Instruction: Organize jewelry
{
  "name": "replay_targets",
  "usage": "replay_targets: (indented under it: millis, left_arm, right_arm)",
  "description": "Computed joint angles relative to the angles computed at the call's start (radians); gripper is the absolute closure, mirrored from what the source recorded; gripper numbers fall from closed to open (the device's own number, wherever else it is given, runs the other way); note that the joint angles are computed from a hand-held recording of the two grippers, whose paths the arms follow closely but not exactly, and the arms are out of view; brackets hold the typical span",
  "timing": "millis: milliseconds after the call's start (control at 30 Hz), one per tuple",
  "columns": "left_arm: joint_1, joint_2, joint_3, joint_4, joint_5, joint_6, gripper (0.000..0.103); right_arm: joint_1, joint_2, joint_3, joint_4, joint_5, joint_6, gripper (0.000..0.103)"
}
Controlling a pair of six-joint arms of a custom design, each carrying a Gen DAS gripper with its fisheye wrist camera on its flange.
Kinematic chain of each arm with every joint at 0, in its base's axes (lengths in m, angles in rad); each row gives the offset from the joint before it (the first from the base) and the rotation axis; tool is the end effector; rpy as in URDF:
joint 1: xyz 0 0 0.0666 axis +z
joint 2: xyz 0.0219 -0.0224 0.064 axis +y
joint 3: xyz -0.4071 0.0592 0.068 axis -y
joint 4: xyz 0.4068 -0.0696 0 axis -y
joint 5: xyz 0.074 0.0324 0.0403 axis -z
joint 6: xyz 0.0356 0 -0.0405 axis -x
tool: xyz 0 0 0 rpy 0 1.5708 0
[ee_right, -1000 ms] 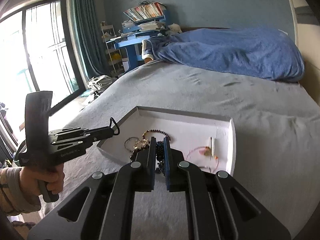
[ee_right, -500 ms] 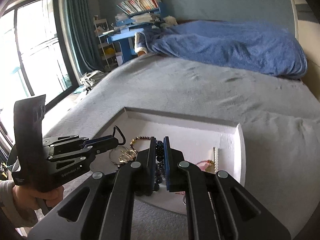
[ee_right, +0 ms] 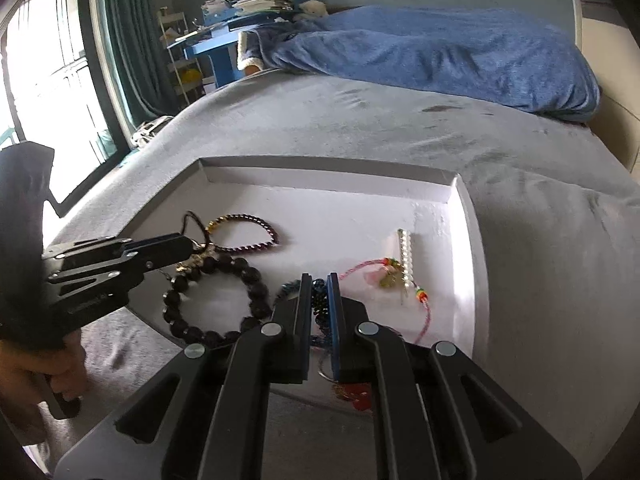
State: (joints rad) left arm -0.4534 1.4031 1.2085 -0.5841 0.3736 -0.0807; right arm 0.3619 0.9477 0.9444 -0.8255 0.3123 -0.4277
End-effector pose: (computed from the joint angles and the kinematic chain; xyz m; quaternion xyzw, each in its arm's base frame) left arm 0.4402 -0.2294 0.3893 0.3083 0.8555 -0.2386 0.3408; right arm 0.3025 0.1024 0.4199 0.0866 0.9183 0.0040 0.3863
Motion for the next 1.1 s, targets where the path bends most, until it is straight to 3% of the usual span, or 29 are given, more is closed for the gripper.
replay_targets:
  millis: [167, 267, 533, 667, 733, 933, 1100]
  left_arm:
    - [0.003, -0.038, -0.039, 0.061, -0.002, 0.014, 0.029]
    - [0.002, -0.061, -0.060, 0.089, -0.013, 0.012, 0.021]
    - [0.012, -0.109, -0.101, 0.115, -0.006, 0.022, 0.017]
    - [0.018, -0.146, -0.135, 0.136, -0.010, 0.037, 0.009]
    - [0.021, -0.165, -0.152, 0.141, -0.015, 0.045, 0.007]
    - [0.032, -0.225, -0.208, 0.168, -0.028, 0.070, 0.006]
    - [0.038, -0.271, -0.249, 0.185, -0.031, 0.065, 0.005]
  right_arm:
    - [0.011, -0.019, -0.017, 0.008, 0.037, -0.008, 0.086]
    - [0.028, -0.039, -0.029, 0.021, 0.062, -0.012, 0.073]
    - [0.059, -0.074, -0.036, 0.015, 0.127, -0.023, 0.049]
    - [0.075, -0.106, -0.046, 0.006, 0.154, -0.040, 0.041]
    - [0.092, -0.129, -0.059, 0.008, 0.181, -0.052, 0.027]
    - [0.159, -0.190, -0.094, -0.017, 0.256, -0.109, 0.013]
    - [0.228, -0.235, -0.117, -0.041, 0.320, -0.168, 0.008]
